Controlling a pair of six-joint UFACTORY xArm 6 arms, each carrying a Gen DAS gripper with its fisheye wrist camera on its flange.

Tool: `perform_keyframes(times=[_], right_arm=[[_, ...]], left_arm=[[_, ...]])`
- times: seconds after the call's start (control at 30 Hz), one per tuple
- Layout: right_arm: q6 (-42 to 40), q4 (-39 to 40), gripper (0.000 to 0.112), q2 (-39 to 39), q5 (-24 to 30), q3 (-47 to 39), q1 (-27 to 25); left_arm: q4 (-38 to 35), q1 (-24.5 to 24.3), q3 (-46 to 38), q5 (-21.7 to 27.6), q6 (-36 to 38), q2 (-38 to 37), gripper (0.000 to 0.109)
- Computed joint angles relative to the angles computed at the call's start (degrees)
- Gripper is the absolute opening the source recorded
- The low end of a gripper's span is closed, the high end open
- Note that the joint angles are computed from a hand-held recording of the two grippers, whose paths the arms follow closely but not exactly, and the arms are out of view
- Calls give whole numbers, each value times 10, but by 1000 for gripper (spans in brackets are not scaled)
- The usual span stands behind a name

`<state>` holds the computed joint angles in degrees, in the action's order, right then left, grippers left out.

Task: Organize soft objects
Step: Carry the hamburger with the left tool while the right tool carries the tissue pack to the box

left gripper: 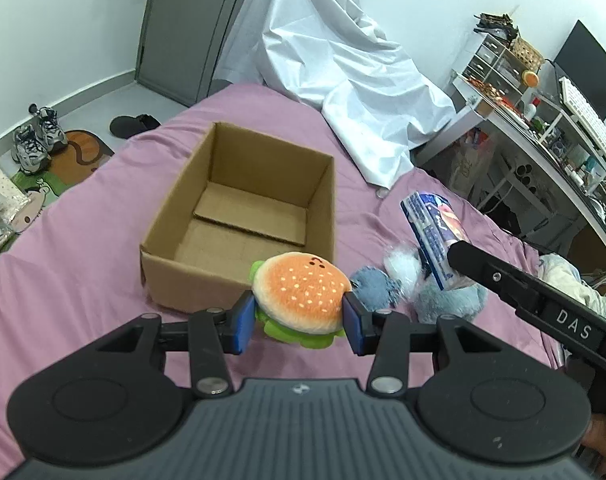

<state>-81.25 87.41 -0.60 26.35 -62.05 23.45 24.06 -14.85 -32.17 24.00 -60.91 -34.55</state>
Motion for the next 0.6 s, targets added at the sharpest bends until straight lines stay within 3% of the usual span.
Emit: perform_keyframes(times=[0.6], right_arm=[[31, -83, 46, 64, 24, -71, 24]], left_arm=[[-5, 73, -27, -38, 47, 52, 45]])
